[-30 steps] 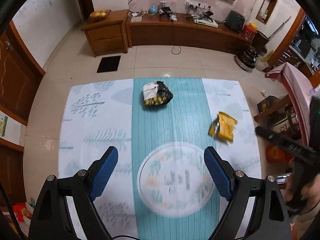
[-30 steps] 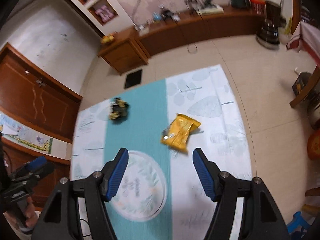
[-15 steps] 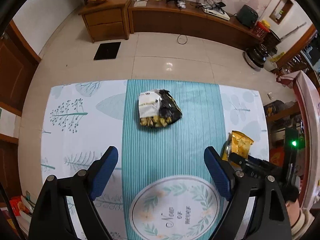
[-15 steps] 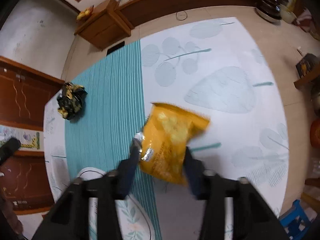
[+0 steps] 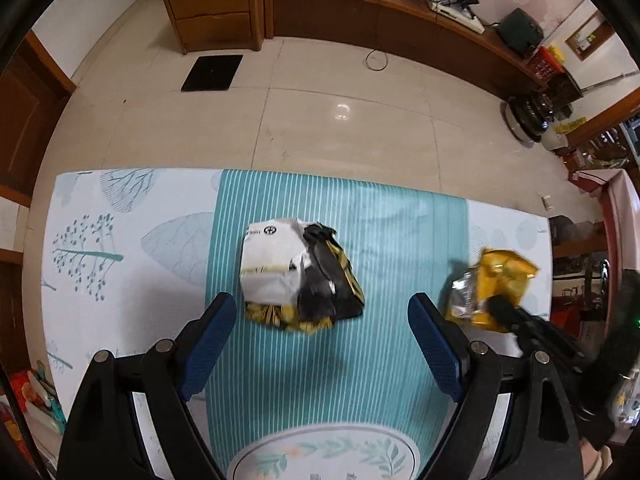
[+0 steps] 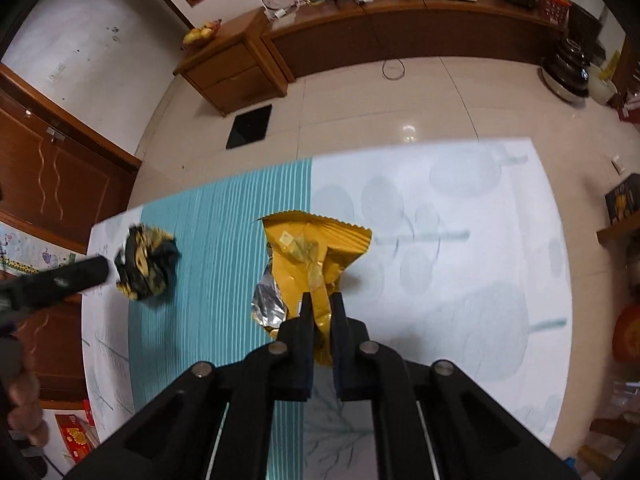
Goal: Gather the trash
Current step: 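Grasp the yellow snack bag with the right tool while the left tool grasps the black-gold wrapper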
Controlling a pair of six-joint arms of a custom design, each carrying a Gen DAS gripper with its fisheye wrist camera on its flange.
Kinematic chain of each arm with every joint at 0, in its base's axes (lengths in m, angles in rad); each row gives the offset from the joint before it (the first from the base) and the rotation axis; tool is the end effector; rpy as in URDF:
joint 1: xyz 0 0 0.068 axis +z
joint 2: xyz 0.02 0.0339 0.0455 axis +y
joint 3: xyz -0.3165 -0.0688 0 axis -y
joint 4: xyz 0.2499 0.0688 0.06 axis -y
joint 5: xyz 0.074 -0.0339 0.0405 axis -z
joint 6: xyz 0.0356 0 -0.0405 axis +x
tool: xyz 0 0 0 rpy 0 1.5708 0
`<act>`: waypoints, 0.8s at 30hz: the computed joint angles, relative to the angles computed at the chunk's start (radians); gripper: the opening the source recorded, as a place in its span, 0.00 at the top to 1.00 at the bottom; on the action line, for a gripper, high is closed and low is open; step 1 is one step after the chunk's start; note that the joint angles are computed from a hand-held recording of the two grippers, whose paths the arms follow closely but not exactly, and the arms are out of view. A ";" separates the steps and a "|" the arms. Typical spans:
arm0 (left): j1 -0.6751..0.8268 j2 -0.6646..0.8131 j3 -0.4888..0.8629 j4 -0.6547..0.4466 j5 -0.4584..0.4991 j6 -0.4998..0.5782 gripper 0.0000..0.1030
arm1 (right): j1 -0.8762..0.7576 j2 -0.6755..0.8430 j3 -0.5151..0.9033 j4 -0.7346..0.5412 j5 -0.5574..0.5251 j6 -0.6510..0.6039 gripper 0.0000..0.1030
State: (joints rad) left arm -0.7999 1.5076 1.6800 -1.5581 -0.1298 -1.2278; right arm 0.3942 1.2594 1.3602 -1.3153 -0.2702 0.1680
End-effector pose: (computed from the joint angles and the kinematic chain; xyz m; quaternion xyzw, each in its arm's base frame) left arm 0.1817 -0.1804 0.4239 -0.2168 0.9697 -0.0441 0.1036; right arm 0.1842 0.0869 0.3981 -0.1338 0.9663 0.1761 0.1319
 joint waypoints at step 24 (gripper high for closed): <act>-0.120 -0.034 -0.168 0.089 -0.108 -0.124 0.81 | 0.029 -0.157 -0.054 -0.080 -0.047 -0.021 0.94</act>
